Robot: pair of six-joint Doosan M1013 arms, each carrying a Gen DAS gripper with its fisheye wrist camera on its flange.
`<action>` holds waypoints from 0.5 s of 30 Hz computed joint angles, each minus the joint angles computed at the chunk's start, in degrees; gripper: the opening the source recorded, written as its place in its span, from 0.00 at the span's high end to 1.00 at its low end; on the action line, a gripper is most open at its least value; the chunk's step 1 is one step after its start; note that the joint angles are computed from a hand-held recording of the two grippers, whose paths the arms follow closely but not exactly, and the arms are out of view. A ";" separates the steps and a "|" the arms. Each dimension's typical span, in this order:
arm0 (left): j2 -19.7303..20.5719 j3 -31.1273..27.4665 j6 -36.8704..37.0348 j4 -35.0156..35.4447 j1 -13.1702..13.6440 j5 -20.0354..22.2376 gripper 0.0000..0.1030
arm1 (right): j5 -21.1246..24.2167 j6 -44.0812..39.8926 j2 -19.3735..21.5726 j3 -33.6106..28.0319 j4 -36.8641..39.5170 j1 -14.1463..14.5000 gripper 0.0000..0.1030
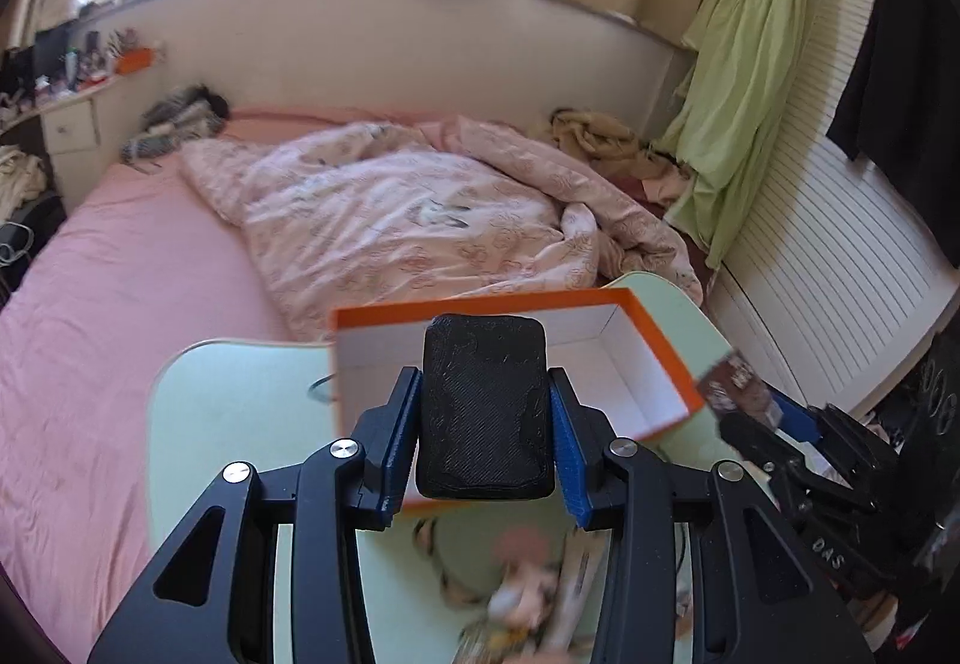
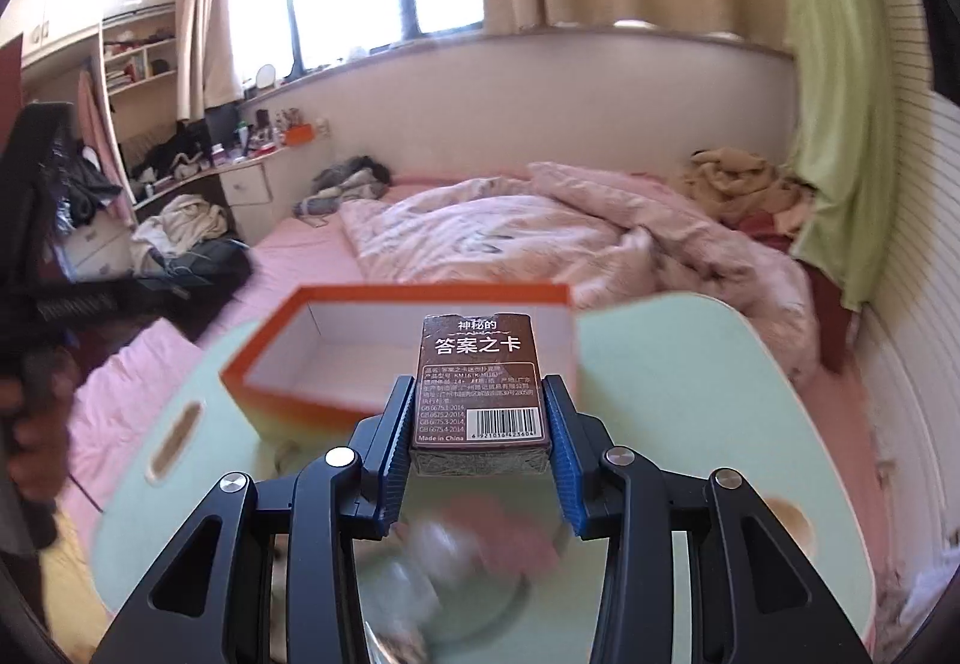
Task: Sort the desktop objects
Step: 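Put the brown card box in the orange box with right tool while left tool drops black pouch in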
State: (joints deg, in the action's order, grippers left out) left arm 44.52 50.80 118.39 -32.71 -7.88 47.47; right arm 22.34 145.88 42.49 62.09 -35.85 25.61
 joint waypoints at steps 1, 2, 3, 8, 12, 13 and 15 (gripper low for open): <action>1.72 -2.77 -2.00 1.04 -0.24 2.20 0.59 | 0.85 -4.16 1.17 -2.29 4.67 -0.39 0.62; 2.97 -4.72 -3.64 1.95 -0.43 3.74 0.59 | 2.10 -9.20 2.67 -5.06 10.68 -0.91 0.62; 4.15 -6.46 -5.39 3.22 -0.66 4.92 0.59 | 3.73 -13.25 3.99 -7.45 15.57 -1.32 0.62; 8.32 -11.93 -10.81 7.94 -1.32 8.20 0.59 | 11.22 -18.61 9.83 -17.22 21.91 -2.17 0.61; 10.09 -14.17 -13.43 11.10 -1.67 8.81 0.59 | 15.13 -20.61 12.76 -21.94 23.77 -2.41 0.61; 10.31 -14.43 -14.06 12.25 -1.84 8.37 0.59 | 16.29 -20.86 13.40 -23.06 23.86 -2.43 0.61; 10.94 -15.41 -15.73 12.85 -1.82 8.35 0.59 | 16.85 -20.03 13.99 -23.92 21.63 -2.26 0.54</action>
State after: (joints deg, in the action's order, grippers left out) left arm 55.46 35.39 102.66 -19.86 -9.70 55.82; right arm 39.18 125.84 56.48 38.16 -14.22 23.34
